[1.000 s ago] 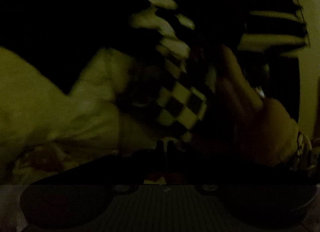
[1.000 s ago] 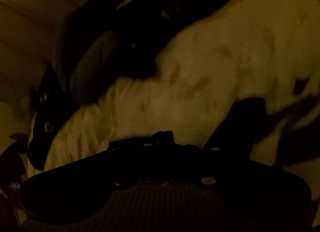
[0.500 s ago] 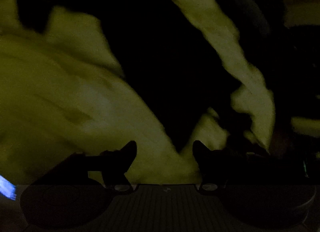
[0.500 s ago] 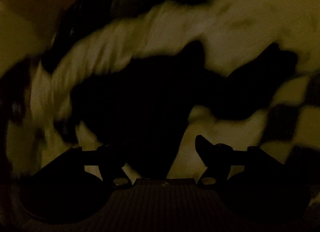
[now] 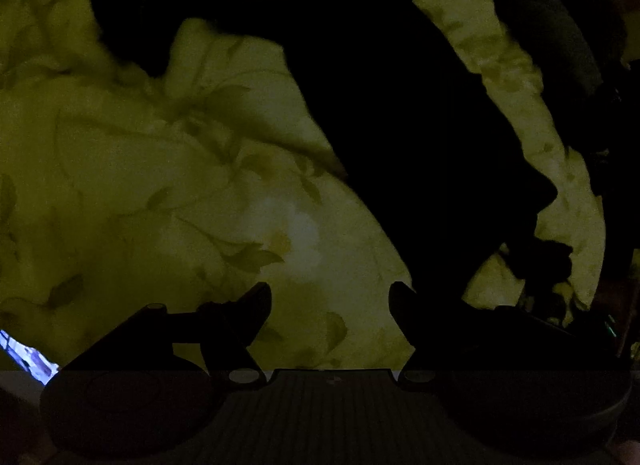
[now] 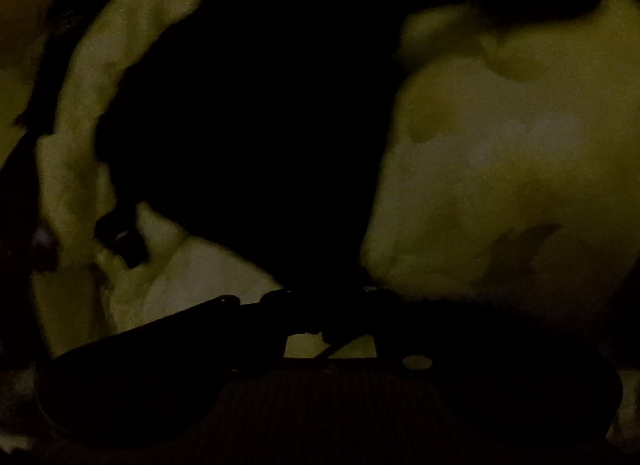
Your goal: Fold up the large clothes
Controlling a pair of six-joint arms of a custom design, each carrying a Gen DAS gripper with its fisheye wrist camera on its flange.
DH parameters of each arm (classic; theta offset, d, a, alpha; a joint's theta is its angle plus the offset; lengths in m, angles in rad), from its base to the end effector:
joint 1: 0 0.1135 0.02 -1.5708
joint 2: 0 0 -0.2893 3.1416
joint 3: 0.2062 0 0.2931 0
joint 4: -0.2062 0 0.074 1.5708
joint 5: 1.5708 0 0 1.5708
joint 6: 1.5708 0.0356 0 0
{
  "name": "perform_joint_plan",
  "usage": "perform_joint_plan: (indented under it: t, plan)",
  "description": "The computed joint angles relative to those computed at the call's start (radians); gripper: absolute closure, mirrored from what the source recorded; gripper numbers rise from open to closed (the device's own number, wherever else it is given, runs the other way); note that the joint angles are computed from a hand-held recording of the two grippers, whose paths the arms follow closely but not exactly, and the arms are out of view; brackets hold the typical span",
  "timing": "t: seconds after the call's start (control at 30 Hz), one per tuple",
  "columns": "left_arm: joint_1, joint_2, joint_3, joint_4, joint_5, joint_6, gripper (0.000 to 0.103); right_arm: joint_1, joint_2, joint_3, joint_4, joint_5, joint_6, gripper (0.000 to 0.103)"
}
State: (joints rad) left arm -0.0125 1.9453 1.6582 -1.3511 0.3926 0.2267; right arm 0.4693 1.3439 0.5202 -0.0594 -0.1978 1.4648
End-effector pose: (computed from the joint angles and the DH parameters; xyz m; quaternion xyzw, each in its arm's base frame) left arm 0.4106 -0.0188 0.2524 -0.1104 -0.9740 0.1974 0.0120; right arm 0.2314 0.1252 0.1415 0.4181 0.8391 0.3289 0.1139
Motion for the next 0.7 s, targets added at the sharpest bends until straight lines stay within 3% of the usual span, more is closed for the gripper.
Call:
perform_joint_plan:
  t: [0.1, 0.27, 0.37, 0.47, 0.6, 0.7]
  plan:
    - [0.005, -0.002, -0.005, 0.033, -0.018, -0.013, 0.0, 0.011, -0.226, -0.059, -0.108, -0.029, 0.008, 0.096]
    - [0.035, 0.011, -0.014, 0.097, -0.052, -0.032, 0.0, 0.104, -0.606, -0.049, -0.625, -0.047, -0.04, 0.096]
    - [0.036, 0.004, -0.045, 0.163, -0.074, -0.054, 0.0, 0.2, -0.743, -0.049, -0.833, 0.009, 0.05, 0.096]
    - [0.015, -0.02, -0.1, 0.259, -0.076, -0.047, 0.0, 0.267, -0.835, -0.066, -0.859, 0.093, 0.183, 0.096]
    - [-0.04, -0.035, -0.168, 0.409, -0.053, -0.003, 0.0, 0.3, -0.747, 0.003, -0.87, 0.11, 0.126, 0.096]
    - [-0.091, -0.009, -0.195, 0.52, -0.049, 0.037, 0.0, 0.296, -0.814, -0.012, -0.902, 0.128, 0.155, 0.096]
